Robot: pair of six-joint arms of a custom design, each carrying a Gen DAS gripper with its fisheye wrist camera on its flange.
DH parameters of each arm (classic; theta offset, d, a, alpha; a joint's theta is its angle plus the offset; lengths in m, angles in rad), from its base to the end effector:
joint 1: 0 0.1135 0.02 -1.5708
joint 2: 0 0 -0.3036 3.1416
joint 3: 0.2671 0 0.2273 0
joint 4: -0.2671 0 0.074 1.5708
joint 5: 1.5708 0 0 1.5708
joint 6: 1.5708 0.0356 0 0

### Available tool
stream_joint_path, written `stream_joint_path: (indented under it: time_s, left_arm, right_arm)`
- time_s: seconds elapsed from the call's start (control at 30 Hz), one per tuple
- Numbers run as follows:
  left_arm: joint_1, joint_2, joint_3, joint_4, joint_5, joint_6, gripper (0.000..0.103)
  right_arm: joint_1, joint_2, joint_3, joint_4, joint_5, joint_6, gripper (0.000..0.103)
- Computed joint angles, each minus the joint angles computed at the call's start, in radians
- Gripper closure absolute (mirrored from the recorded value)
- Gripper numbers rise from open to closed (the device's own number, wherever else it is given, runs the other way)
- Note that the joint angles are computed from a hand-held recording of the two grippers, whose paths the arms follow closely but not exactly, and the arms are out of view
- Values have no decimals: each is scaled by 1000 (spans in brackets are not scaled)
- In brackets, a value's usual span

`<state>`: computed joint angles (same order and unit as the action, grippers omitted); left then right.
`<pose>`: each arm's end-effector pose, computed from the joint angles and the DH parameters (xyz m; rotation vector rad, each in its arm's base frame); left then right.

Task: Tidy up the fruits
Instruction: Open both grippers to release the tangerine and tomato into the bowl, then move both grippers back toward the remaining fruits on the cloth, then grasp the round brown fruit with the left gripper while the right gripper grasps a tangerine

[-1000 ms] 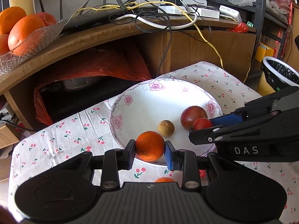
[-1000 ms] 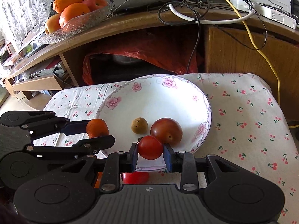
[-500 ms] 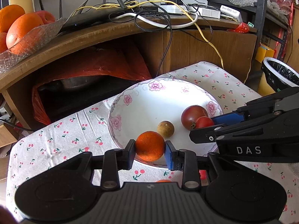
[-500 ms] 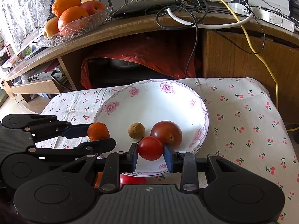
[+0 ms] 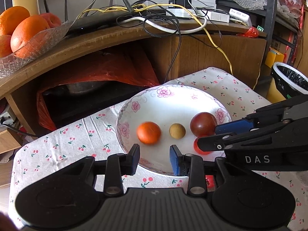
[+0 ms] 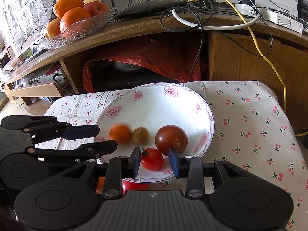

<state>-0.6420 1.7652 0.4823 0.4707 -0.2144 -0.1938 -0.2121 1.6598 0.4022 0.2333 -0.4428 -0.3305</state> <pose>0.2234 -0.1576 0.1392 0.4261 2.3255 -0.1498 0.2249 -0.0328 0.1351 -0.3030 2.4673 0.3517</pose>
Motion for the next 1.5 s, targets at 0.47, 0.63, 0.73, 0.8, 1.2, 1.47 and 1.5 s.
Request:
stream_joint_path:
  time_s: [0.47, 0.63, 0.73, 0.8, 1.2, 1.47, 1.5]
  left_arm:
    - [-2, -72, -39, -17, 13, 21, 56]
    - [8, -128, -80, -32, 27, 35, 56]
    - [22, -172, -109, -51, 47, 47, 55]
    - [30, -206, -131, -65, 56, 57, 55]
    - [82, -372, -241, -157, 118, 134, 55]
    - [128, -371, -260, -168, 170, 170, 55]
    - [128, -366, -261, -166, 173, 173, 55]
  right_arm:
    - [-27, -54, -8, -10, -16, 30, 71]
    - [-27, -98, -16, -67, -28, 9, 71]
    - [-22, -128, -28, -102, -31, -1, 71]
    - [-14, -146, -35, -127, -34, -4, 70]
    - [95, -259, -123, -219, -23, 27, 70]
    - [226, -188, -171, -104, 30, 78, 67]
    - [231, -182, -176, -87, 36, 83, 67]
